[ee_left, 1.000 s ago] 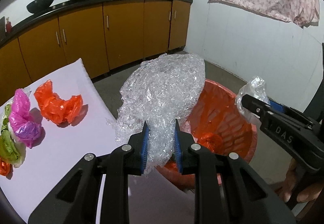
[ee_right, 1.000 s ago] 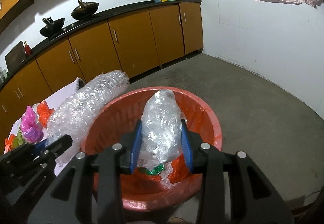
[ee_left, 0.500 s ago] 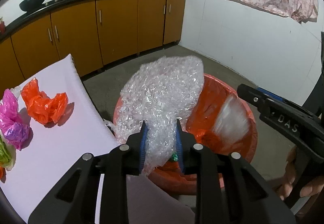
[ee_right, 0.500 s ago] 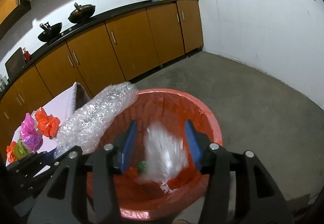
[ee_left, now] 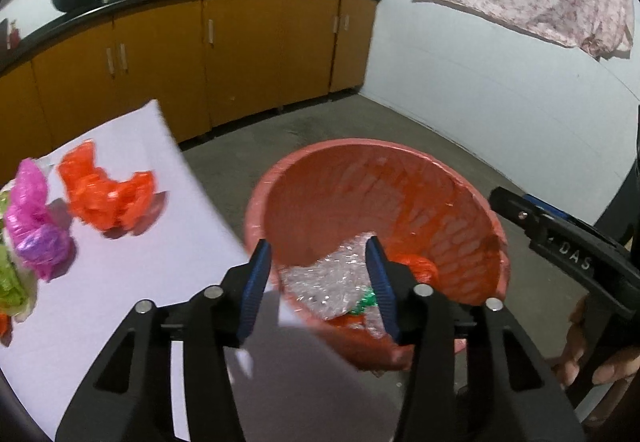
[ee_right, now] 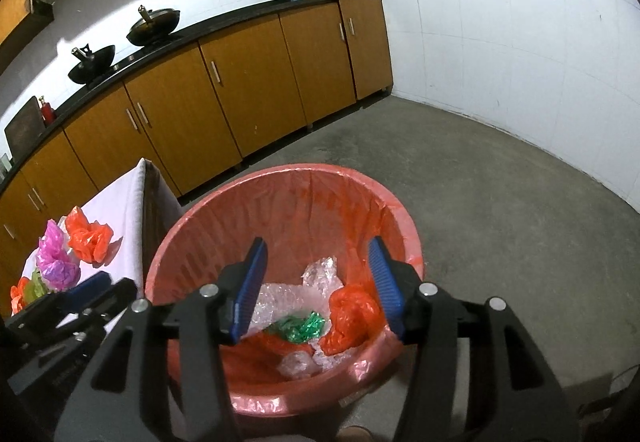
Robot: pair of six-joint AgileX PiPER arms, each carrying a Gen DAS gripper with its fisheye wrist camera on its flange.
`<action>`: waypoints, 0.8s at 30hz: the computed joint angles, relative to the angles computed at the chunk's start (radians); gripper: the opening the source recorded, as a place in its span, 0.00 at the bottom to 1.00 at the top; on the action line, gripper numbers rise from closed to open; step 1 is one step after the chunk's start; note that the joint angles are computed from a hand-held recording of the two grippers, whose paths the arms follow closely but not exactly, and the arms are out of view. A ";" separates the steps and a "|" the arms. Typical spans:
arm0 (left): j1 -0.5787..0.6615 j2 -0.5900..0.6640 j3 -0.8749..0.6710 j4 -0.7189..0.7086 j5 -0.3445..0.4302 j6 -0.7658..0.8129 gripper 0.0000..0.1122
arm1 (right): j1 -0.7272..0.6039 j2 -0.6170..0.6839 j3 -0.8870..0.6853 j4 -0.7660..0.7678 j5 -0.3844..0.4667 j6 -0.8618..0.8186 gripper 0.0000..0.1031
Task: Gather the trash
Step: 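Return to the table and grasp a red-orange bag with the left gripper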
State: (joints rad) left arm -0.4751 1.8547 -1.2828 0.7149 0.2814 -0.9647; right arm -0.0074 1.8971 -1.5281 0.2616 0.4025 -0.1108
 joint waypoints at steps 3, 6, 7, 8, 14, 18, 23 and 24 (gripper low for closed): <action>0.019 -0.050 0.076 0.154 0.001 -0.165 0.50 | 0.013 -0.007 0.001 0.004 0.003 -0.005 0.51; 0.038 -0.118 0.175 0.363 0.023 -0.385 0.53 | 0.034 -0.022 0.015 0.015 0.000 -0.019 0.51; 0.048 -0.141 0.208 0.423 0.034 -0.446 0.54 | 0.041 -0.025 0.016 0.018 0.000 -0.023 0.51; 0.052 -0.160 0.235 0.471 0.047 -0.498 0.55 | 0.050 -0.027 0.017 0.020 0.001 -0.025 0.51; 0.172 -0.341 0.470 0.741 0.151 -0.784 0.63 | 0.120 -0.042 0.025 0.020 0.004 -0.044 0.51; 0.319 -0.429 0.562 0.800 0.176 -0.845 0.69 | 0.194 -0.030 0.004 -0.024 0.015 0.000 0.51; 0.547 -0.421 0.542 0.721 0.068 -0.767 0.69 | 0.278 -0.006 -0.035 -0.069 0.035 0.058 0.51; 0.572 -0.411 0.533 0.697 0.048 -0.743 0.69 | 0.301 0.000 -0.043 -0.081 0.037 0.072 0.51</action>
State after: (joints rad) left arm 0.0973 1.4434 -0.7501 1.4123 0.3296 -1.7080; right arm 0.2938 1.8970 -1.5706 0.1811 0.4395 -0.0387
